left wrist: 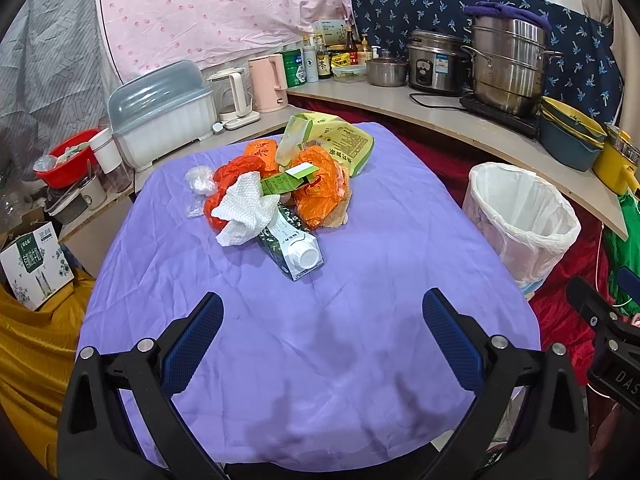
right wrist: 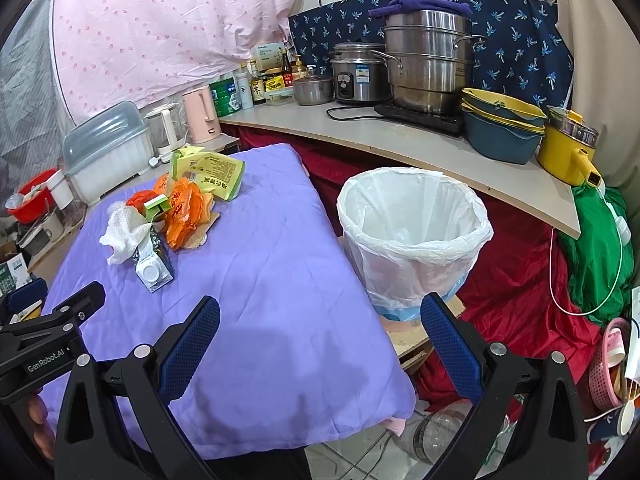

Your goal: Collect trash

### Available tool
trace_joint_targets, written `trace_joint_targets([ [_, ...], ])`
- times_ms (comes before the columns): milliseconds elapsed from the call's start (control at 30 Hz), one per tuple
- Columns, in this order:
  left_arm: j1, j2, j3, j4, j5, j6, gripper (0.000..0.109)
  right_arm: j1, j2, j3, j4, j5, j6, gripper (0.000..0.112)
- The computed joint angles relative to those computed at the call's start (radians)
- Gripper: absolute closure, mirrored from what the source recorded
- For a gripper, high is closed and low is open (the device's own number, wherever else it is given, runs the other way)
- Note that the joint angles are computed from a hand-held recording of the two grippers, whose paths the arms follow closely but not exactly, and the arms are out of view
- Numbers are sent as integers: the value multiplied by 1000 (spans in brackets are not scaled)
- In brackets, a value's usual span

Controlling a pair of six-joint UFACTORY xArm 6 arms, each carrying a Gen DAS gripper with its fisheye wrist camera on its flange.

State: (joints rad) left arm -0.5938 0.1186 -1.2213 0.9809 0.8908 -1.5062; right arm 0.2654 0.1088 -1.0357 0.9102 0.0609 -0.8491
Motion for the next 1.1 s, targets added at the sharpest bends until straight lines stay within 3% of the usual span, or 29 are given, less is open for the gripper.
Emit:
trace_joint_targets([
  [400,3,-10,9,0,3,-3,13,9,7,-1,67,-9,-55,16],
  [1100,6,-10,12,-8,0,-5,13,8,11,-3,54,-12,-32,16],
])
